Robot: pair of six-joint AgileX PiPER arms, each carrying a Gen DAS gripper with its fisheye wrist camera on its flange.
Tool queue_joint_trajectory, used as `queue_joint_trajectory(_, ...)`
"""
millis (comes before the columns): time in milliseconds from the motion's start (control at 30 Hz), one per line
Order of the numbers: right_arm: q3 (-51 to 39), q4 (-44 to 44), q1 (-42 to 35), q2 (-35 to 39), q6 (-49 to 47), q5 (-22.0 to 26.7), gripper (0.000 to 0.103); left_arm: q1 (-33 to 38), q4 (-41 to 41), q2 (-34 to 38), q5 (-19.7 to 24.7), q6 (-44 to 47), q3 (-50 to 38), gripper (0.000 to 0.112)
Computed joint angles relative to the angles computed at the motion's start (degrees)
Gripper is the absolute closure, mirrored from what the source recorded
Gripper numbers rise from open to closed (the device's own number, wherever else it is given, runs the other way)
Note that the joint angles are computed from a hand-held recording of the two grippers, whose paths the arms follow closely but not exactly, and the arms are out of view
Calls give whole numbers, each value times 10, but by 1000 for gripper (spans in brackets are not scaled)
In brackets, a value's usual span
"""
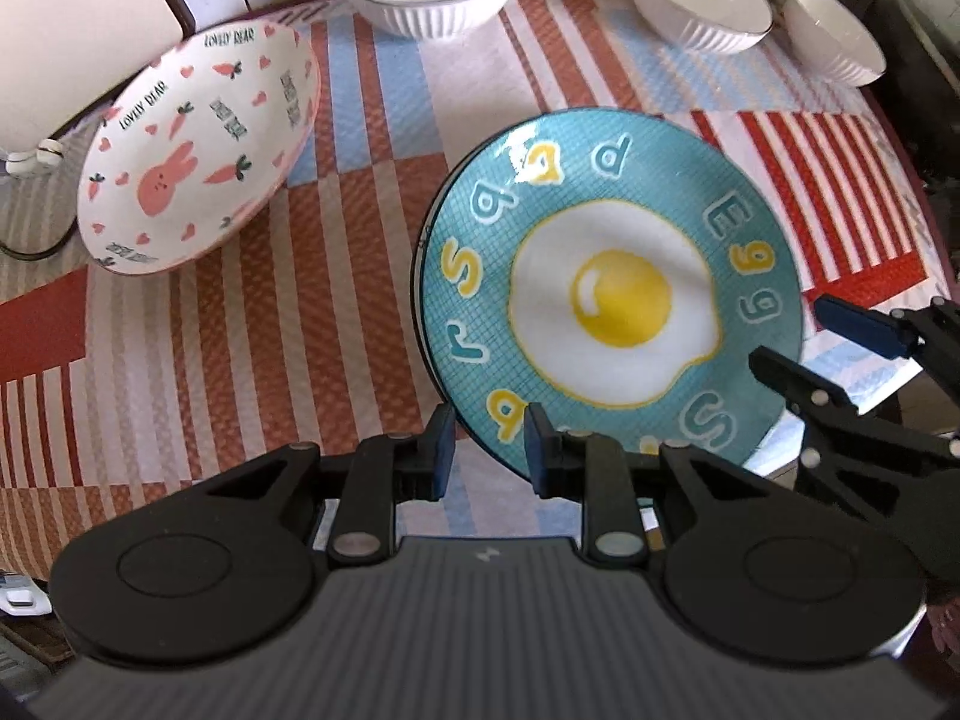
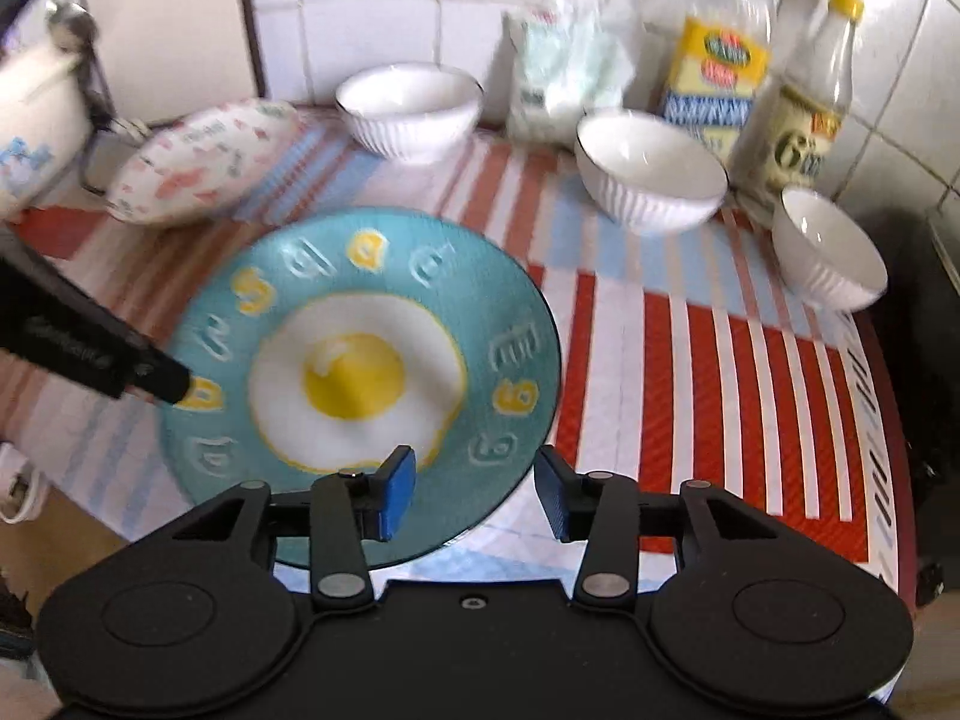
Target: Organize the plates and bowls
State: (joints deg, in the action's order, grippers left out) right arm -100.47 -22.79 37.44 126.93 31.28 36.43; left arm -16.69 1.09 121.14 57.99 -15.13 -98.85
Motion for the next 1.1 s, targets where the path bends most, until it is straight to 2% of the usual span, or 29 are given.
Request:
queue_joint_trajectory(300,66,65,-7,-81,-46,-41,52,-17,2,-72,5,-20,43,83)
queue_joint_trajectory(567,120,94,-13,-154,-122,-68,50,-22,30,-168,-11,-100,102,83)
queue_joint_trajectory(767,116,155,-20,-188,-228,-57,47,-25,71,-217,6,-174,119,82)
queue_joint_trajectory(933,110,143,-8,-196,-274,-66,47,-29,91,-239,11,-208,134,82)
queue_joint_trajectory(1033,93,182,-7,-193,-332,-68,46,-33,114,-253,16,-232,141,82)
queue_joint_trajectory(1100,75,199,-4,-185,-354,-66,39,-30,119,-263,19,-240,144,82)
